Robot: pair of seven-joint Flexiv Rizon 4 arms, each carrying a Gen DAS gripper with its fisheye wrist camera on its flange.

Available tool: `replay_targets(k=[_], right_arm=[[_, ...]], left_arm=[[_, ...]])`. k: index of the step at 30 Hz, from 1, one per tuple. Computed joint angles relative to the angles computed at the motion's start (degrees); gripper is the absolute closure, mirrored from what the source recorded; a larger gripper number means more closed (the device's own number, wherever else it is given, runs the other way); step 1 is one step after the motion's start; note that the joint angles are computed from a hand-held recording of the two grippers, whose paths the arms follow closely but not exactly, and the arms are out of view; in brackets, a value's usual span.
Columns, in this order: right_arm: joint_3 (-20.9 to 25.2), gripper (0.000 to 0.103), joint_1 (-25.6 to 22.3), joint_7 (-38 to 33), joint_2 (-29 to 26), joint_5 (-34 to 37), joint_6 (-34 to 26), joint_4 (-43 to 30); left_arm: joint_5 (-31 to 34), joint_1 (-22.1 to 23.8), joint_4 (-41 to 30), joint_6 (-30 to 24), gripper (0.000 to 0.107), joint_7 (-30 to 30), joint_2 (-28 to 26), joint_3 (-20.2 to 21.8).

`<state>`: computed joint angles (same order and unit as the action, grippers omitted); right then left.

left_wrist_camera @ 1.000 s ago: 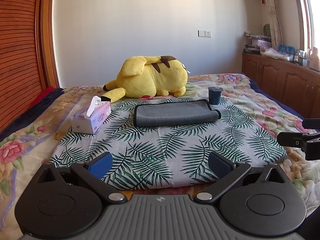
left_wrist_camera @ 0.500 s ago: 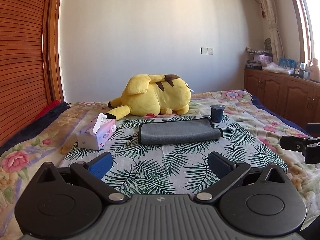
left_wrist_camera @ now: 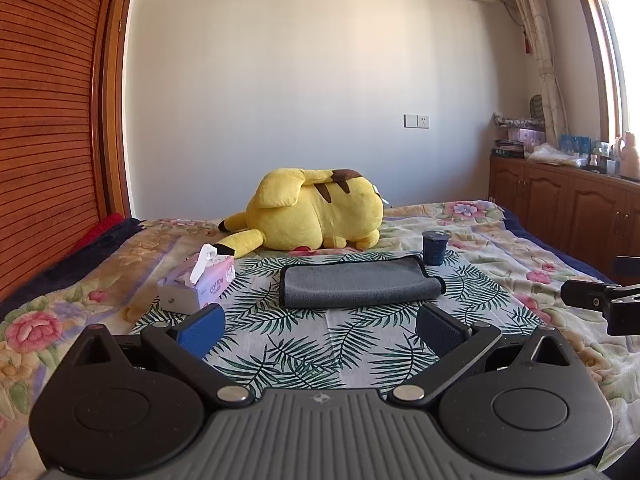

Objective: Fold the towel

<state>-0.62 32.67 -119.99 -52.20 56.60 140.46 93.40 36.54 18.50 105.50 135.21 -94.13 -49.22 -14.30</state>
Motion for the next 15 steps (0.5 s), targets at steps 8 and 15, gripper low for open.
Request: replay_targets(k=[8,15], right_arm=[[0.4,0.000,-0.3,-0.4,-0.5,0.3,1.5,-0.7],[0.9,0.000,-0.6,-1.3,-0.5,0.5,1.7,-0.9]], left_arm=[[-0.3,-0.5,-0.3,1.0,0.020,0.1,-0.1,0.6],[-0.4,-0.7,-0.1,1.3,0.020,0.0,-0.1,1.0]])
